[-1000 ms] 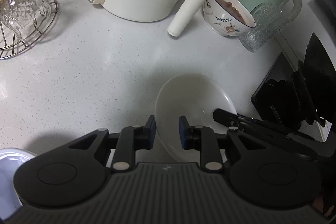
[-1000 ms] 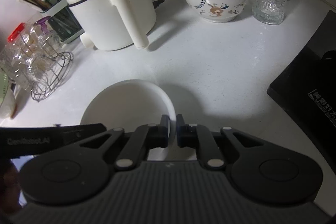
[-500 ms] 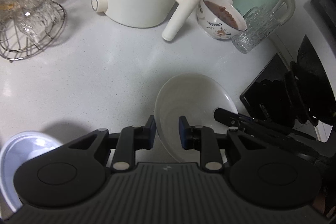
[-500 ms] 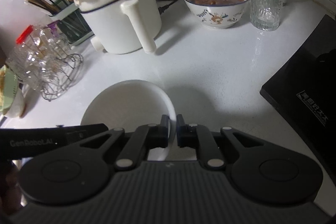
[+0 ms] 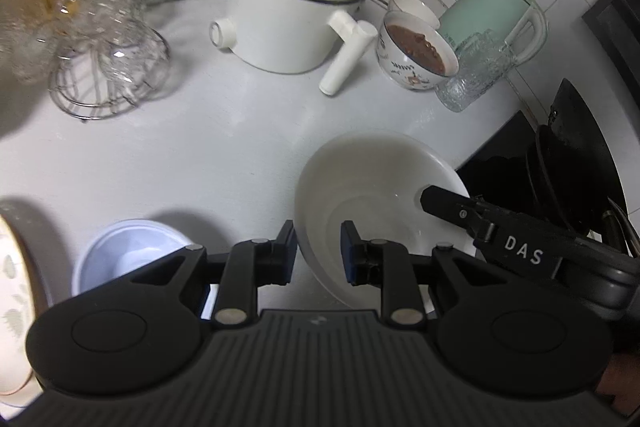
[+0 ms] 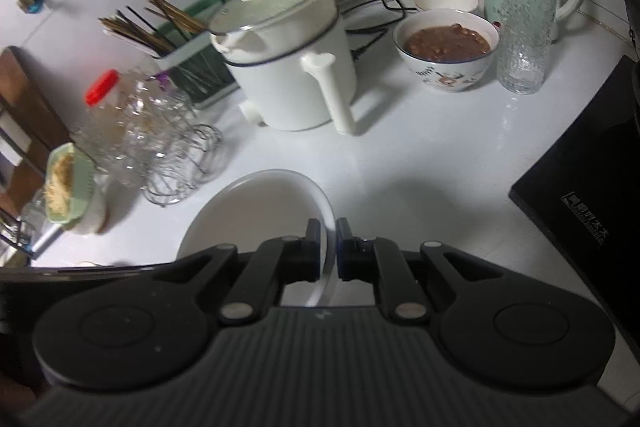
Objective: Organize plates and bowls
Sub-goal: 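Lift the white bowl and carry it toward the nested blue bowls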
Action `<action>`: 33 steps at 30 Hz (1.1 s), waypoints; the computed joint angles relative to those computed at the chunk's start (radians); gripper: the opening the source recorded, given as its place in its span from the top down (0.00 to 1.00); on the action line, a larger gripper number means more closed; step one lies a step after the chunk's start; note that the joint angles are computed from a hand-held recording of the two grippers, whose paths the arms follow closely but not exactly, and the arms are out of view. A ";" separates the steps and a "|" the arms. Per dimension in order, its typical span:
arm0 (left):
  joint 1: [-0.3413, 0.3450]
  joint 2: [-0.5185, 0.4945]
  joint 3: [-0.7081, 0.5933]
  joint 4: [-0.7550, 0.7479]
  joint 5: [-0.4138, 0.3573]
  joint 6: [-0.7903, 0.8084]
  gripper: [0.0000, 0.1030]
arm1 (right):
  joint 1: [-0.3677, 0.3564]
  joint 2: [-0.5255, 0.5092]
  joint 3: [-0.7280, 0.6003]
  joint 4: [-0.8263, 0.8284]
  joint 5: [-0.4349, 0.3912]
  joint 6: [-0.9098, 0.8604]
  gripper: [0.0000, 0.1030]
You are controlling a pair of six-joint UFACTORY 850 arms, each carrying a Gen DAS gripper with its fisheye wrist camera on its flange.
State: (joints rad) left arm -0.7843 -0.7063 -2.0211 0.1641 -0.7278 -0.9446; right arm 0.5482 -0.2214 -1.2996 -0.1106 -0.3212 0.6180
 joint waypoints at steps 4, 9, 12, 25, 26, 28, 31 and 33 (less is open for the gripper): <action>-0.008 0.077 0.103 0.083 0.025 -0.098 0.74 | 0.020 0.004 -0.005 0.050 0.018 -0.066 0.90; -0.006 0.171 0.226 0.161 0.042 -0.213 0.74 | 0.042 -0.009 -0.025 0.220 0.020 -0.252 0.90; -0.002 0.217 0.289 0.206 0.047 -0.285 0.74 | 0.059 -0.033 -0.057 0.274 0.017 -0.333 0.90; 0.031 0.326 0.499 0.228 0.058 -0.455 0.74 | 0.112 -0.176 -0.188 0.455 -0.126 -0.583 0.89; 0.034 0.331 0.515 0.220 0.065 -0.456 0.74 | 0.115 -0.184 -0.195 0.455 -0.135 -0.584 0.89; 0.033 0.332 0.529 0.208 0.059 -0.456 0.74 | 0.120 -0.196 -0.202 0.457 -0.147 -0.590 0.89; 0.034 0.327 0.540 0.187 0.049 -0.462 0.73 | 0.124 -0.217 -0.216 0.475 -0.172 -0.609 0.89; 0.036 0.320 0.539 0.171 0.046 -0.459 0.73 | 0.125 -0.228 -0.223 0.480 -0.185 -0.613 0.88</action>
